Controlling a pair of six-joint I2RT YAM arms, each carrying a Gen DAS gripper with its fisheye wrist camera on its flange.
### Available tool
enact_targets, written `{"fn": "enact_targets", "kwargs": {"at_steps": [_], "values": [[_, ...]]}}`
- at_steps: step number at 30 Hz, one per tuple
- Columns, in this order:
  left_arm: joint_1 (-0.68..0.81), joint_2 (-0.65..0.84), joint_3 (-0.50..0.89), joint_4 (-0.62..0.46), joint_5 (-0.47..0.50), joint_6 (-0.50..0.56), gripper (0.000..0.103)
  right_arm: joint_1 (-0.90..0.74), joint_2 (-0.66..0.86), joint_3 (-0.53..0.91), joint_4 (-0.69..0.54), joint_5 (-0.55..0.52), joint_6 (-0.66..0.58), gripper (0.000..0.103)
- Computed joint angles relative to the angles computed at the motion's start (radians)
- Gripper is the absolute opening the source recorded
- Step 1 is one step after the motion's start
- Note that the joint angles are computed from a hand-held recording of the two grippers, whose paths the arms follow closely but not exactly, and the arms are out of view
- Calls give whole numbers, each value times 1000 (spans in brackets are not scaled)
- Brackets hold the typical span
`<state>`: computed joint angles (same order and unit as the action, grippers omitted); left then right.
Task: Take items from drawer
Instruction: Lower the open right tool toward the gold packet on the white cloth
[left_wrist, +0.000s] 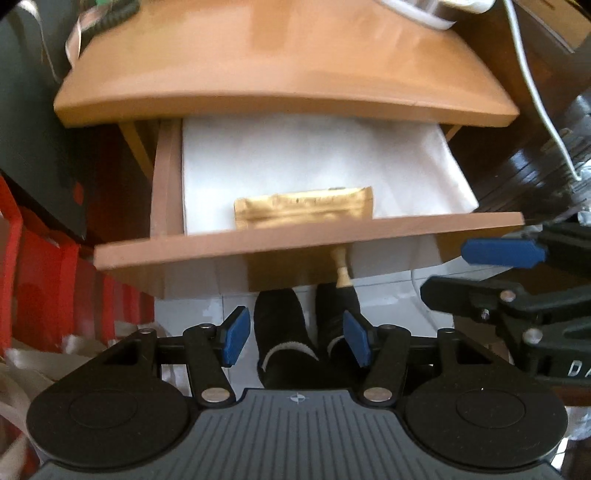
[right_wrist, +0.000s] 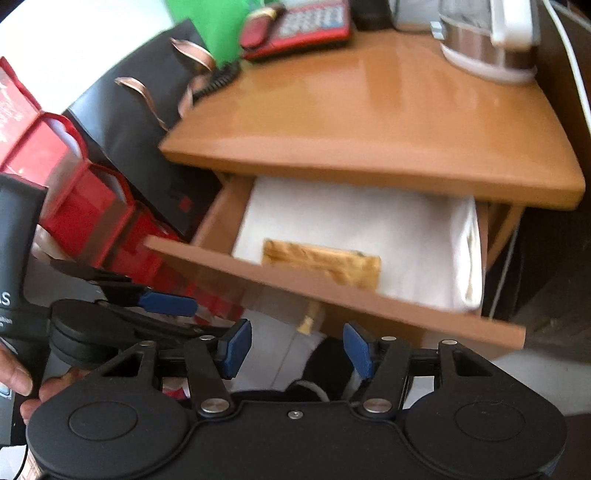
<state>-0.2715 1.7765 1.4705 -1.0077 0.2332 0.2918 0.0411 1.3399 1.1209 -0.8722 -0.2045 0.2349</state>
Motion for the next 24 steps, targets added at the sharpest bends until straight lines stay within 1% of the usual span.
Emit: {"fn": "enact_targets", "kwargs": {"at_steps": [4, 8, 15, 24], "values": [[22, -1, 37, -8, 18, -3, 59, -25, 23, 66, -13, -19, -30, 54], [16, 32, 92, -9, 0, -28, 59, -42, 60, 102, -9, -10, -45, 54], [5, 67, 133, 1, -11, -56, 61, -52, 95, 107, 17, 7, -58, 54], [5, 77, 158, 3, -16, -61, 61, -63, 116, 113, 24, 10, -78, 54]]}}
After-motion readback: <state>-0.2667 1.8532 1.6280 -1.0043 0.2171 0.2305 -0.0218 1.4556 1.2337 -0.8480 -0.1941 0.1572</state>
